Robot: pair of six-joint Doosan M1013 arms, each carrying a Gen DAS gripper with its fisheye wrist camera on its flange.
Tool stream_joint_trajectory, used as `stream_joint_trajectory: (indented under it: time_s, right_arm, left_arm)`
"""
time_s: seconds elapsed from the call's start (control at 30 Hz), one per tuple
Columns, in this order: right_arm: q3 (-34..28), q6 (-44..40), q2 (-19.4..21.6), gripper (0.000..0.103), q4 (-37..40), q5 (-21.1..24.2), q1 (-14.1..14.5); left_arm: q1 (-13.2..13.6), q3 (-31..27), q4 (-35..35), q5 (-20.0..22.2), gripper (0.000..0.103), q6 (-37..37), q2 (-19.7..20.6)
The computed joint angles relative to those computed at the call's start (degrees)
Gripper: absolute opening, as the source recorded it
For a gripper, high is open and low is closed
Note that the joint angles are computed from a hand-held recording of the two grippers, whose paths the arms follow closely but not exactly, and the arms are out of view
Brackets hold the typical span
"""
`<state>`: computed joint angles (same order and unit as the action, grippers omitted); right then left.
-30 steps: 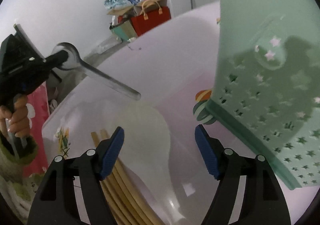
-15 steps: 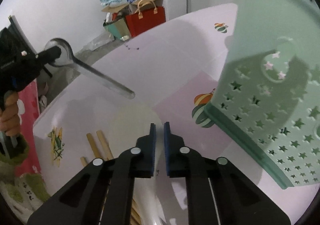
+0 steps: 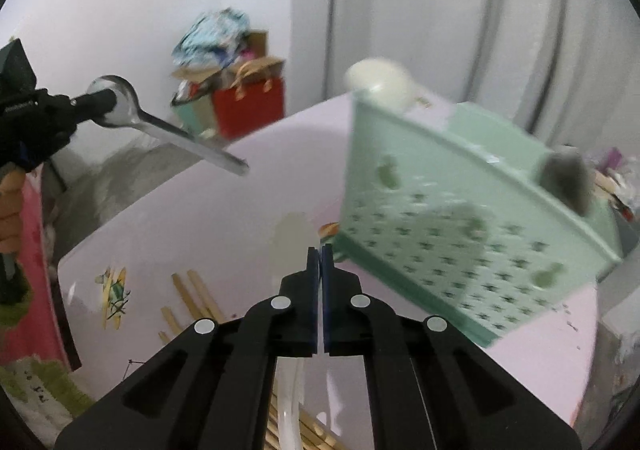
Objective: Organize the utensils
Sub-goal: 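Lift the rice paddle with the right gripper while the left gripper holds the spoon raised, then drop the metal spoon into the caddy with the left gripper while the right gripper carries the paddle over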
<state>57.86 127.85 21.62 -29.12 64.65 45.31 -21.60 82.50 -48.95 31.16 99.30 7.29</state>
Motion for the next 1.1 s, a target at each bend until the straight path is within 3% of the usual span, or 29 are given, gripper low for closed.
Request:
stream_joint_trajectory:
  time_s: [0.23,0.37,0.5,0.67,0.77,0.93,1.1]
  right_arm:
    - [6.63,16.71,-5.77,0.002,-12.82,-2.86,1.51]
    - [10.09,24.94,-8.88,0.002,-19.79,-4.39,2.39]
    - [14.20,31.88,-12.47,0.002,-25.29,-6.10,2.90]
    - [17.07,36.81,-14.82,0.002,-28.99,-7.59,2.80]
    - [18.41,39.66,-15.52,0.002,-30.85,-8.09,2.97]
    - [19.92,42.56,-16.44,0.002,-31.90,-8.12,3.07]
    - [20.74,45.26,-17.30,0.002,-33.18,-8.28,2.99]
  left_arm:
    - [-2.13,-5.48,-0.45,-2.01,0.002,6.89,1.03]
    - [-4.72,-11.07,9.56,-2.52,0.002,5.20,3.07]
    - [-7.91,-16.98,26.08,-0.70,0.002,-1.45,5.67]
    - [-11.79,-25.03,42.56,7.36,0.002,-4.62,9.84]
    - [-13.62,-29.45,48.95,12.08,0.002,-4.22,12.42]
    - [-15.30,-34.66,51.11,18.20,0.002,-1.15,15.65]
    - [-13.77,-36.30,38.49,21.66,0.012,3.25,17.03]
